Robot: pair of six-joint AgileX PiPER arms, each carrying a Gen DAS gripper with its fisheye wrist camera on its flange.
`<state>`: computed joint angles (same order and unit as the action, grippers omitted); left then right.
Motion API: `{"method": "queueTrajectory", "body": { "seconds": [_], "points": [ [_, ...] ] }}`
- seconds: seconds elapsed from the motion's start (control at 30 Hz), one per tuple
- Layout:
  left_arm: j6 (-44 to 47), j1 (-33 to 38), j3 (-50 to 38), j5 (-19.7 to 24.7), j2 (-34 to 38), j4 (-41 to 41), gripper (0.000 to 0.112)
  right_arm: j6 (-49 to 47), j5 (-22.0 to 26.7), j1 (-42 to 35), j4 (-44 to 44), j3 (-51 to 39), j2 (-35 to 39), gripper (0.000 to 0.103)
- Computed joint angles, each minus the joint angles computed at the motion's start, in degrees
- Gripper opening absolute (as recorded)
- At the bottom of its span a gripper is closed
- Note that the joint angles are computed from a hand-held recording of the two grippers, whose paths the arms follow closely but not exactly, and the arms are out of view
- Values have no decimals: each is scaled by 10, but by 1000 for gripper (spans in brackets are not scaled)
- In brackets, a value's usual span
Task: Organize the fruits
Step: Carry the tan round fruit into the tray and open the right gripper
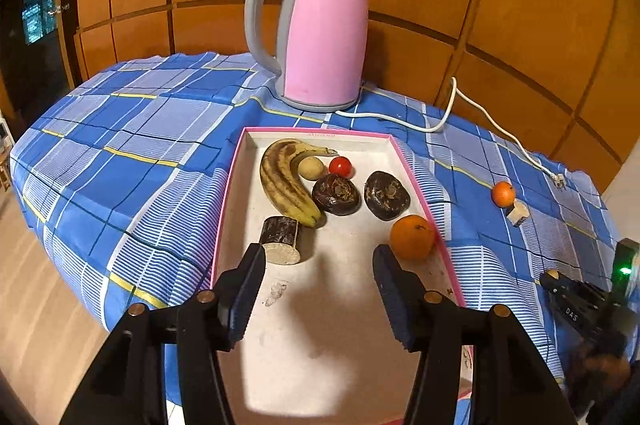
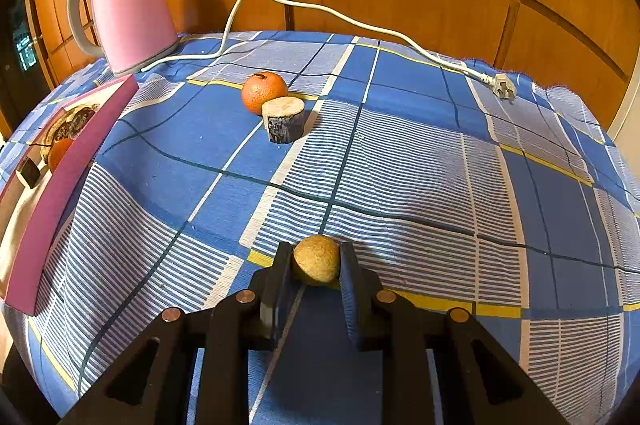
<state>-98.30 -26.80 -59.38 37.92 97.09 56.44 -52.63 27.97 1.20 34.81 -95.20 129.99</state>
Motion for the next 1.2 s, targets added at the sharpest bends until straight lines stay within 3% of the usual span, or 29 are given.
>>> {"method": "queueTrajectory", "body": {
  "seconds": [0.23,0.43,0.6,0.87,1.2],
  "points": [
    [-4,4,19,-9,-13,-9,57,107,42,18,-110,-33,-3,23],
    [-38,11,48,-21,-27,6,57,18,62,39,-38,6,-57,23],
    [-56,16,73,-23,-39,14,57,-59,124,71,34,17,-88,23],
    [-88,29,103,-27,-56,24,57,-23,239,148,20,-68,-50,23],
    [-105,47,122,-44,-64,30,57,56,237,242,-49,-176,19,23]
  ]
}}
